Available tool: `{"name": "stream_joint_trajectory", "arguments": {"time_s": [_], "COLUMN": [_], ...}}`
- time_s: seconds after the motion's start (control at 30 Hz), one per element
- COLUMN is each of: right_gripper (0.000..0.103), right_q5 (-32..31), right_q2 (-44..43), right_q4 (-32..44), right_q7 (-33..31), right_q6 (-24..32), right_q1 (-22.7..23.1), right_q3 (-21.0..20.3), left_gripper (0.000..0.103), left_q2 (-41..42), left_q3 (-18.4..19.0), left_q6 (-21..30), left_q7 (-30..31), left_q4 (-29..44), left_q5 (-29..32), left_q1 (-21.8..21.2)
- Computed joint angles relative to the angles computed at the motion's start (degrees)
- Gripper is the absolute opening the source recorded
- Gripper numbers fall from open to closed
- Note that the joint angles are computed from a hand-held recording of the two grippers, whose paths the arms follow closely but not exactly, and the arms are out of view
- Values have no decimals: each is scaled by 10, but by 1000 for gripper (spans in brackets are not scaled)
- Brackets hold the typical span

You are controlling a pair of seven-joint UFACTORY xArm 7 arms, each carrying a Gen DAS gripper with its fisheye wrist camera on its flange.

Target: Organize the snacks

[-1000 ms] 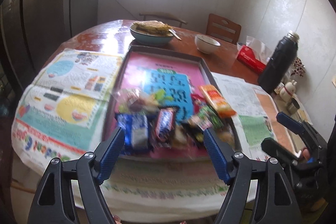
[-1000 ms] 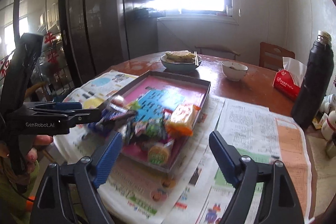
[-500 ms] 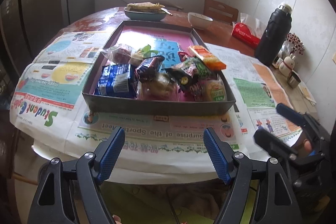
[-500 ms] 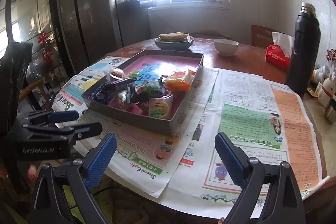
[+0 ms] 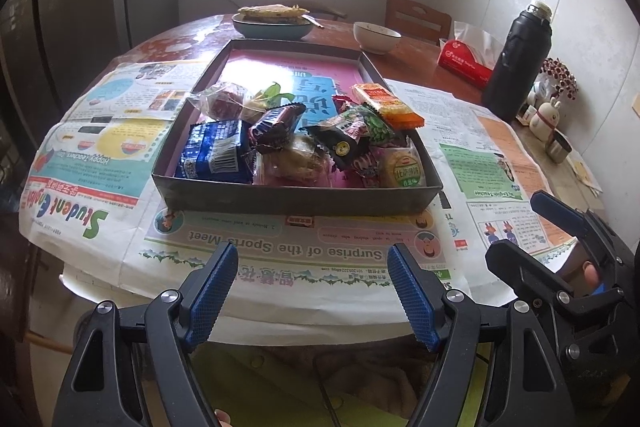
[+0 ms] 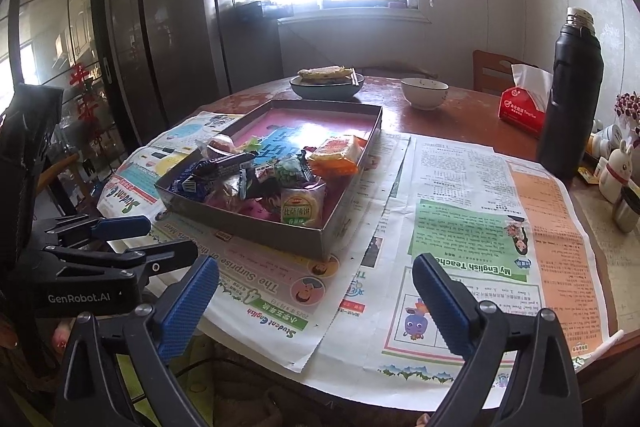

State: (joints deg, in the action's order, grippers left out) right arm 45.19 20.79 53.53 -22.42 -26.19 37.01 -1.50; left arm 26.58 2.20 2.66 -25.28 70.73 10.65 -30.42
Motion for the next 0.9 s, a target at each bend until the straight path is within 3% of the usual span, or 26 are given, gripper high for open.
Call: {"name": "stream_joint_trajectory", "arguments": {"time_s": [0.9], "right_gripper": [98], "right_q5": [28], "right_q2": [0], "right_q4": [3], "right_q7": [-16], "right_q6": [2], "right_q1": [7], "right_q3": [-3], "left_gripper": [78], "left_q2": [0], "left_q3": [13], "left_q6": [9], "left_q7": [-19], "left_q4": [1], "left_q5": [16], "left_q1": [-11]}}
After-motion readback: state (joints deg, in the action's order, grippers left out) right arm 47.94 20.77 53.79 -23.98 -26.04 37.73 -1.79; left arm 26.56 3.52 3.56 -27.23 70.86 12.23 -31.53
